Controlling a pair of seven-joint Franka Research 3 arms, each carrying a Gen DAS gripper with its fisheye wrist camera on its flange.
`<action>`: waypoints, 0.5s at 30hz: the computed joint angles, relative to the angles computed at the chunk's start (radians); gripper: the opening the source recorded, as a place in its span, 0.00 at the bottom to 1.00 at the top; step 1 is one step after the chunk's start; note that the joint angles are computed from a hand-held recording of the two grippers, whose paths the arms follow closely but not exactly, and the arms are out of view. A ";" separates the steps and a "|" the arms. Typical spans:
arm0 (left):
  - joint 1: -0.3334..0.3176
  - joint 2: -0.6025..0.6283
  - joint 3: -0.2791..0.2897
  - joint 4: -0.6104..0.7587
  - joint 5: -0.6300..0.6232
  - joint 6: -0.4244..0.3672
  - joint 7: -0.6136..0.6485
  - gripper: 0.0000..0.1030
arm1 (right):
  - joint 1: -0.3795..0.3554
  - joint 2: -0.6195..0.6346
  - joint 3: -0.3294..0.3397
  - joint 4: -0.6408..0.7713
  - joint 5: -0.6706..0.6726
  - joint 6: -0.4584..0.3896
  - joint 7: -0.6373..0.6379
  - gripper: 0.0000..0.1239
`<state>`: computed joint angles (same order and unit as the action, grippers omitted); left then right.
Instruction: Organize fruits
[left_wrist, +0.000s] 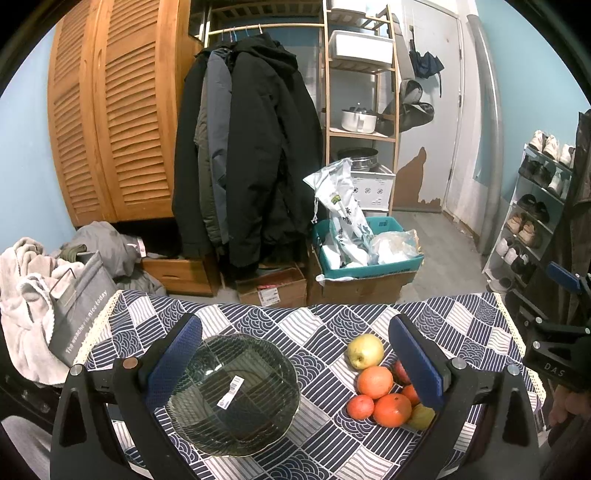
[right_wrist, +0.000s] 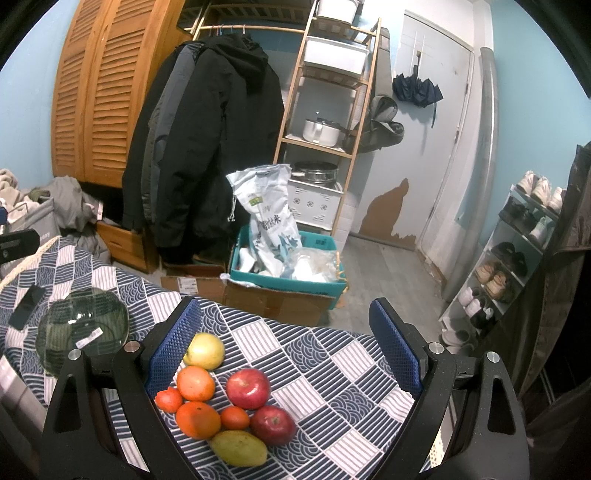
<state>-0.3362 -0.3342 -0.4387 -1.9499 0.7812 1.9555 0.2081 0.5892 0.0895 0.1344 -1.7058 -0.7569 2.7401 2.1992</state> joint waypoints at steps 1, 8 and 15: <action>0.000 -0.001 0.000 0.000 0.000 0.000 0.000 0.99 | 0.000 0.000 0.000 0.000 0.000 0.000 0.000 0.73; -0.001 0.003 0.000 0.003 0.001 0.001 -0.002 0.99 | -0.002 -0.002 -0.001 -0.003 0.000 0.003 -0.002 0.73; -0.002 0.004 0.001 0.005 0.002 0.001 -0.003 0.99 | -0.002 0.000 -0.001 -0.002 -0.001 0.002 0.000 0.73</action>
<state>-0.3379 -0.3297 -0.4381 -1.9451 0.7830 1.9562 0.2052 0.5875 0.0899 0.1336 -1.7080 -0.7582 2.7418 2.1996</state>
